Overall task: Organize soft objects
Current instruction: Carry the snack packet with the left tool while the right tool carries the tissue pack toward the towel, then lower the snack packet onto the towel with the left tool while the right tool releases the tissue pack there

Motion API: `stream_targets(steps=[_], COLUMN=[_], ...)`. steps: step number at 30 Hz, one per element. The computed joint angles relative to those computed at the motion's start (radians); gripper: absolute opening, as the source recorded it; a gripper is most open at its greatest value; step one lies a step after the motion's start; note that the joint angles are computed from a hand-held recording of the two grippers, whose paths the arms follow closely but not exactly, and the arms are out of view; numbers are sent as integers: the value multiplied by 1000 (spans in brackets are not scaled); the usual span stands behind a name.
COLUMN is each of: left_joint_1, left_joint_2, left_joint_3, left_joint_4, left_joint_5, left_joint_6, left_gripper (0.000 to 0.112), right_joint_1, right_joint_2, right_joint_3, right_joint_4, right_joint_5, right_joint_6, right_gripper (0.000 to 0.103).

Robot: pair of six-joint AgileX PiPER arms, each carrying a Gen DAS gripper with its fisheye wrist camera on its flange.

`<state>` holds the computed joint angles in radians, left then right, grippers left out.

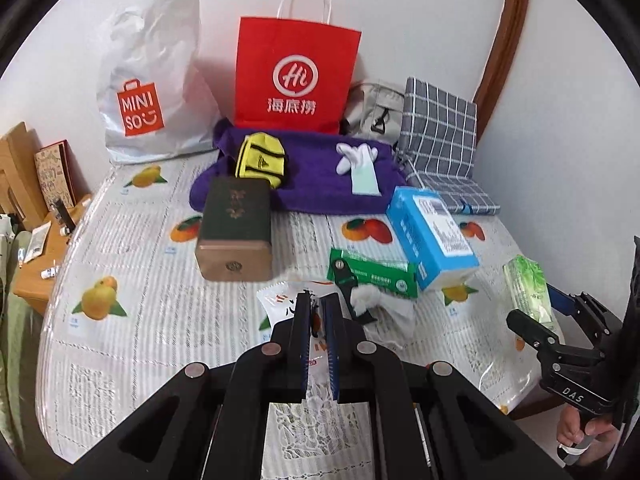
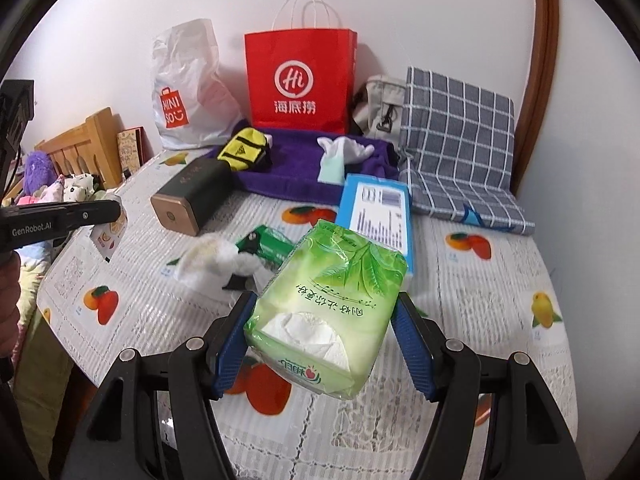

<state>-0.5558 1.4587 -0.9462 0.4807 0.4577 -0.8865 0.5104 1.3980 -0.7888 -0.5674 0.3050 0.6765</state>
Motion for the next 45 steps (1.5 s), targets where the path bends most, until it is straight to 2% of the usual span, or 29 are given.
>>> stream_targets(steps=[8, 14, 21, 34, 41, 45], left_joint_1=[28, 79, 144, 242, 271, 272], left_joint_2=[-27, 13, 114, 333, 478, 576], left_joint_3=[-65, -125, -241, -523, -732, -883], left_joint_4=[-24, -80, -151, -276, -326, -335], left_joint_5=[71, 65, 59, 89, 151, 211], left_joint_6=[78, 163, 272, 447, 505, 523], left_gripper=[8, 8, 8, 8, 8, 8], right_joint_1=[11, 15, -35, -108, -150, -171], right_joint_2=[75, 142, 231, 454, 611, 725], right_joint_3=[-118, -217, -358, -676, -898, -1072], right_joint_4=[13, 44, 233, 345, 473, 537], right_joint_5=[0, 16, 42, 117, 187, 260], right_joint_6=[-35, -102, -307, -460, -595, -675], right_gripper=[67, 67, 67, 67, 67, 67])
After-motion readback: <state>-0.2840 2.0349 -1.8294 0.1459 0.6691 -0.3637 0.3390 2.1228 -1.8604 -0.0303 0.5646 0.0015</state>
